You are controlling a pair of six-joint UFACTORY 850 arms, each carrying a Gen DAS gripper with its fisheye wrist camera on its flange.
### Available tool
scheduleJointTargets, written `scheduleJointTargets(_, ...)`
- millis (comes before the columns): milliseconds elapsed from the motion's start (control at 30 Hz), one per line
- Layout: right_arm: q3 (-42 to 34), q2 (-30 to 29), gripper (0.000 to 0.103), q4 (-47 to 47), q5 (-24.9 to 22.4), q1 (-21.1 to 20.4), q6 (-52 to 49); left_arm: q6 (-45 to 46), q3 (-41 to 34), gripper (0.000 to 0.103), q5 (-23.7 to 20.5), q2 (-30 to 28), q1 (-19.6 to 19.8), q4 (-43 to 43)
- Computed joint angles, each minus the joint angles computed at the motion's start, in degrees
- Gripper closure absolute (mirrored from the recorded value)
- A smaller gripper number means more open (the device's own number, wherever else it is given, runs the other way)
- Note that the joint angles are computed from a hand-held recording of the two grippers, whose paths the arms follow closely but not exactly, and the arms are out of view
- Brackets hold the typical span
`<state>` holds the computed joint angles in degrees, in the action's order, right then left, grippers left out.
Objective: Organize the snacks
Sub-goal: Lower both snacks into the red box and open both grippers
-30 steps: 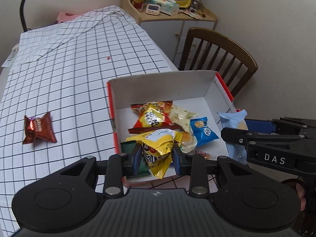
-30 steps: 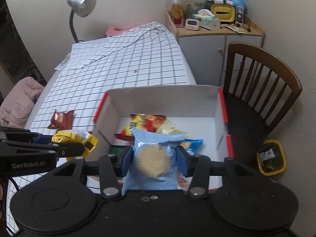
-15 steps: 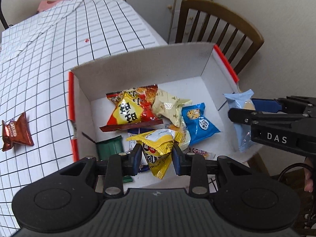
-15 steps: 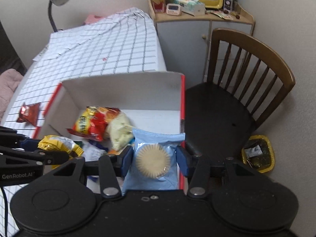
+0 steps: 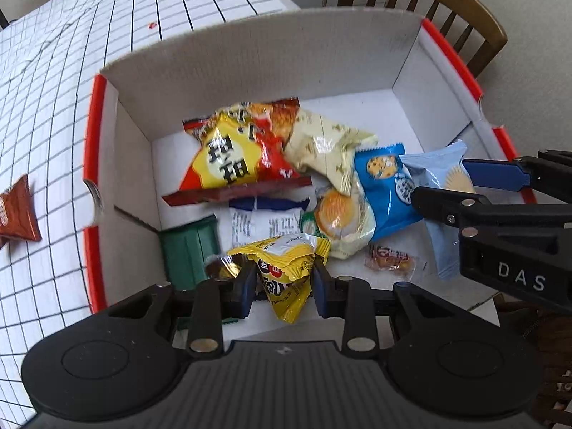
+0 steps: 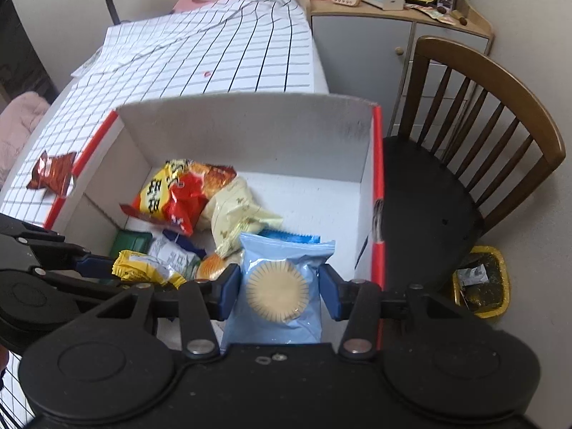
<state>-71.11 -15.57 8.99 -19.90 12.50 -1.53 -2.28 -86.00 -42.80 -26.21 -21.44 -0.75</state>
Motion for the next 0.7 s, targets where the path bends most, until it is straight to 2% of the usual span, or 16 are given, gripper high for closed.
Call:
scheduleJointTargets(400,0.04,0.00,0.055,-2.59,-0.52,0.69,1.83,-1.28,2.45,0.071,2.65,1.05,-0.22,-0.13)
scheduleJointTargets(533,0.53,0.63,0.051,-1.43,-0.46,0.60,0.95,-1.23,3.41,0.069,3.66,2.20,-0.24,-0.31)
scheduleJointTargets(600,1.02,1.27,0.047,0.04,-0.30,0.49,0.01,-2.05,4.06,0.062,4.43,3.01,-0.46,0.74)
scheduleJointTargets(700,1.83,2.40,0.045,0.89,0.12,0.55,-1.11,-2.73,5.01,0.057,5.22,4.37,-0.52,1.56)
